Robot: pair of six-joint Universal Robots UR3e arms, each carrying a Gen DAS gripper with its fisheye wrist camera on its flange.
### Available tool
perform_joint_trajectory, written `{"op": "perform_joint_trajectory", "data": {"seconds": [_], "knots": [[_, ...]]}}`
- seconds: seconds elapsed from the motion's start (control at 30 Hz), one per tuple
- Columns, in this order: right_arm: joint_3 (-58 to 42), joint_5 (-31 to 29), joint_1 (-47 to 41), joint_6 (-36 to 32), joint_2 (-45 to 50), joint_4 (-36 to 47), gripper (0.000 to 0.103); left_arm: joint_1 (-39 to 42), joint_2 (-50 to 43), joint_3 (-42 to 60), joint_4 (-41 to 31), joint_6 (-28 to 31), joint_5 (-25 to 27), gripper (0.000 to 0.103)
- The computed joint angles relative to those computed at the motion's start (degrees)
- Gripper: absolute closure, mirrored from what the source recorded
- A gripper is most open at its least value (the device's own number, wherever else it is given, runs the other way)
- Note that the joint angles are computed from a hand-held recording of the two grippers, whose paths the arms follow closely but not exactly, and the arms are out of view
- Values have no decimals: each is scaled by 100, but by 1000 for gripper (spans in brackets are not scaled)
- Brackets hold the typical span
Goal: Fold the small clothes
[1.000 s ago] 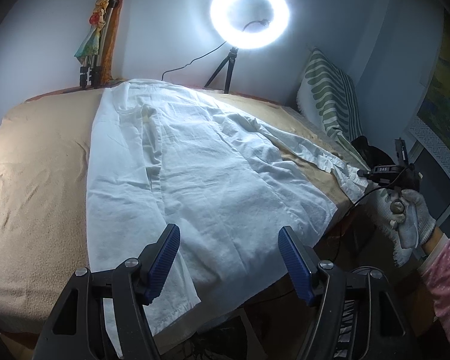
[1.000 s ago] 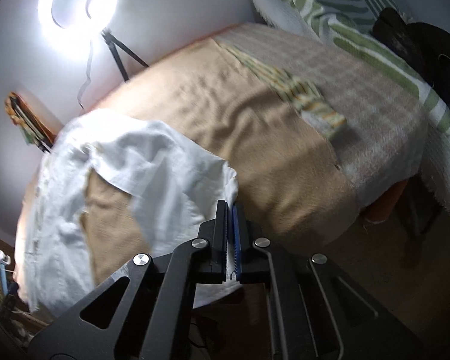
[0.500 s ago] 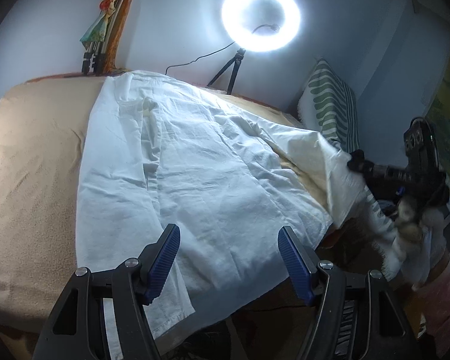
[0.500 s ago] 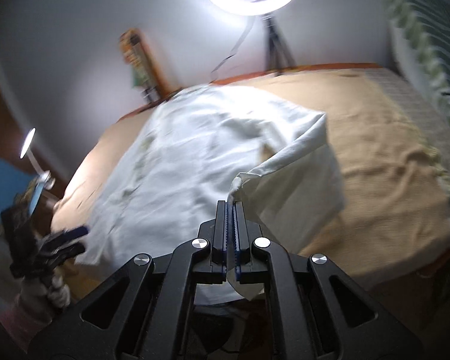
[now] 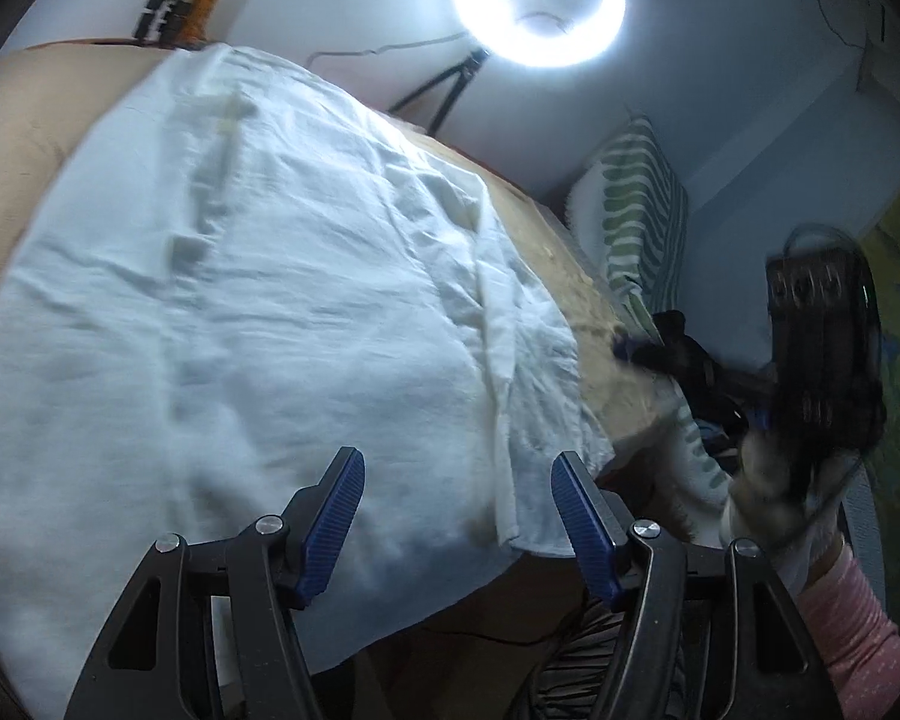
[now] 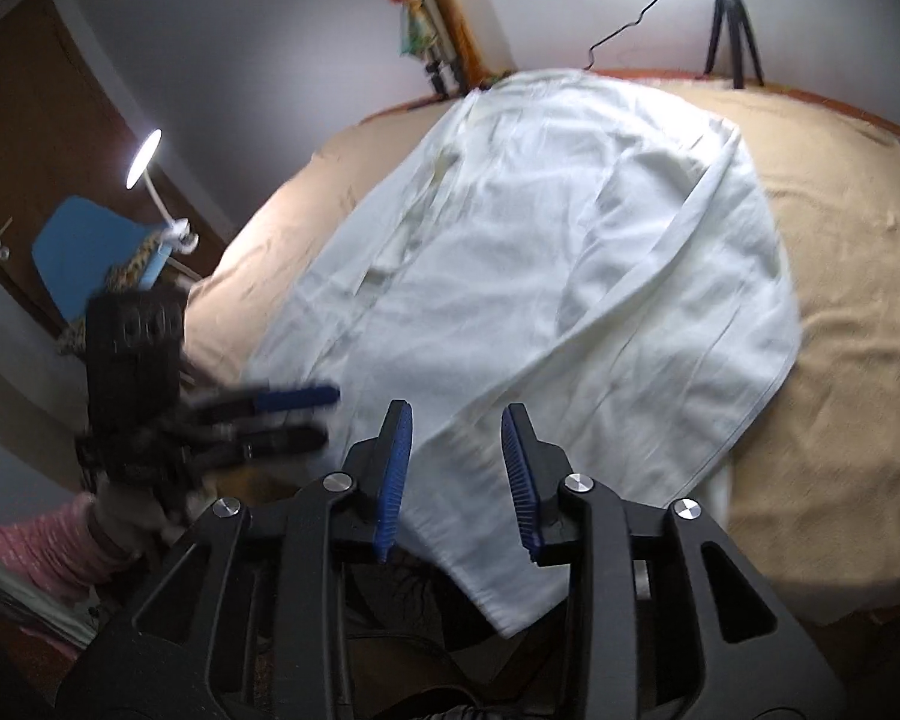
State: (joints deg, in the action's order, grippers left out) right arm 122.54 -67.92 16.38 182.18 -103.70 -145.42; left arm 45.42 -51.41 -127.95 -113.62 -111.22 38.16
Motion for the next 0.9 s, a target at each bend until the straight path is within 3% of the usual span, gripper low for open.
{"op": "perform_joint_trajectory", "data": {"seconds": [0.13,0.2,0.23,0.27,0.37,0.47,0.67,0.73,0.9], "knots": [[-929,-96,-578,-28,543,315,70,-1374,-328,-546,2657,-1748,-15,38],[-1595,-238,-784,110,1118,426,70,-1843,-691,-654,3547,-2290,61,55],[-1948,-249,-901,181,1440,472,70,-1968,-872,-655,3765,-2391,74,70],[-2341,-276,-1010,255,1797,534,70,-2067,-991,-691,3978,-2492,44,77],[-3623,-359,-1286,636,2919,855,66,-2255,-1222,-811,4480,-2708,-31,92],[-4712,-355,-1465,990,3912,1049,65,-2386,-1333,-859,4719,-2831,-46,97],[-7266,-1031,-1238,992,5787,2171,67,-2466,-1323,-838,4778,-2879,-78,101],[-7694,-1045,-1208,1067,6117,2289,98,-2490,-1323,-808,4748,-2881,-101,102],[-8550,-1383,-879,872,6331,2703,99,-2247,-1130,-774,4175,-2628,-276,102]]}}
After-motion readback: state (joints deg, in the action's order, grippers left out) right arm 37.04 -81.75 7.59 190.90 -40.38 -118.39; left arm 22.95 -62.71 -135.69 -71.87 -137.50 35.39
